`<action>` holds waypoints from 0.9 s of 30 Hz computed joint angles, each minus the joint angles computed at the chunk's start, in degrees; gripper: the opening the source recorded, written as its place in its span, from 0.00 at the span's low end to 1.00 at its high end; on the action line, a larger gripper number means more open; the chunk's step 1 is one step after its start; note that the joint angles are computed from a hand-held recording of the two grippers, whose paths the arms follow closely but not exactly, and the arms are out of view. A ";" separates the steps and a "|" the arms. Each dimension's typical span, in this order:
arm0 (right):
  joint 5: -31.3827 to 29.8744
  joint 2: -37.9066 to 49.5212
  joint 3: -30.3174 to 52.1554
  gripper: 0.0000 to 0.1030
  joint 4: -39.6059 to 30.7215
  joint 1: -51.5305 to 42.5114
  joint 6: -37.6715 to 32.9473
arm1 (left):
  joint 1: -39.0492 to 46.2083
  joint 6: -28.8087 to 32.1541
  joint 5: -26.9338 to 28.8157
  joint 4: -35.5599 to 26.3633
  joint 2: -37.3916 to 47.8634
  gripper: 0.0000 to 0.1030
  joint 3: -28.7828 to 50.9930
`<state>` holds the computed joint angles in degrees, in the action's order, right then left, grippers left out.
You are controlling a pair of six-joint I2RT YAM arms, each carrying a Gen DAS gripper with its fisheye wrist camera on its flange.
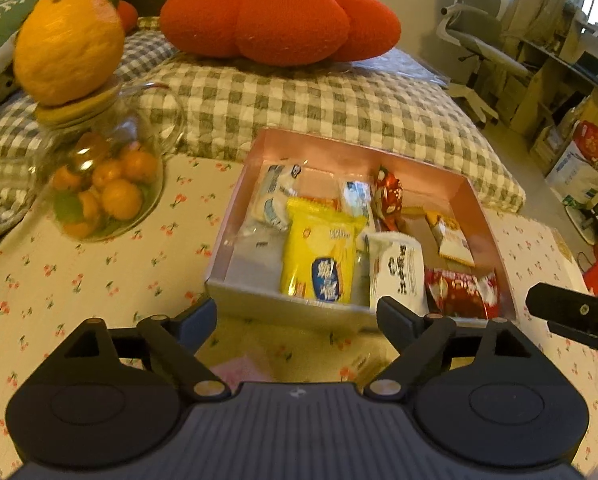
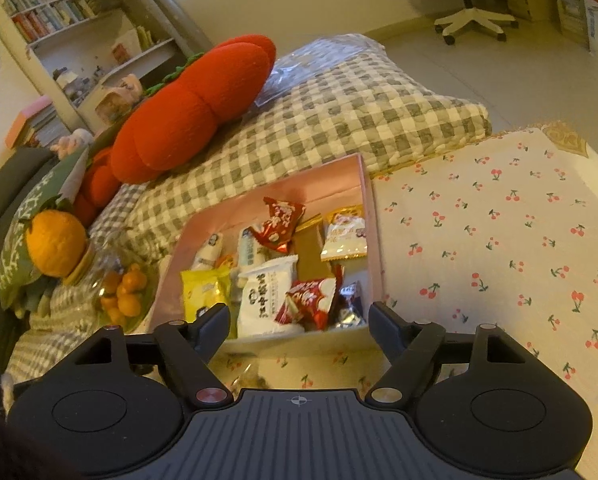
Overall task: Organize snacks
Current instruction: 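Open both tools to release the snacks into the tray, then move both tools back from the tray toward the pink wafer and brown cake packets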
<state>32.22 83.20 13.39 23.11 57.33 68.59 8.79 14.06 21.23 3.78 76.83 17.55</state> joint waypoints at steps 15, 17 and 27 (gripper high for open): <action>7.90 -4.74 3.49 0.86 -16.97 12.74 7.29 | 20.05 17.28 9.21 -15.19 -5.51 0.99 -0.55; 8.70 -4.09 4.06 0.86 -18.66 13.92 8.42 | 22.14 19.97 9.96 -15.15 -5.02 0.99 -1.16; 11.48 -0.87 5.88 0.86 -24.80 22.29 15.04 | 35.34 39.50 14.73 -24.02 -4.03 0.99 -0.89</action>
<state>43.70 82.34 19.27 -1.69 79.62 83.63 44.14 53.56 35.96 -20.24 72.79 16.67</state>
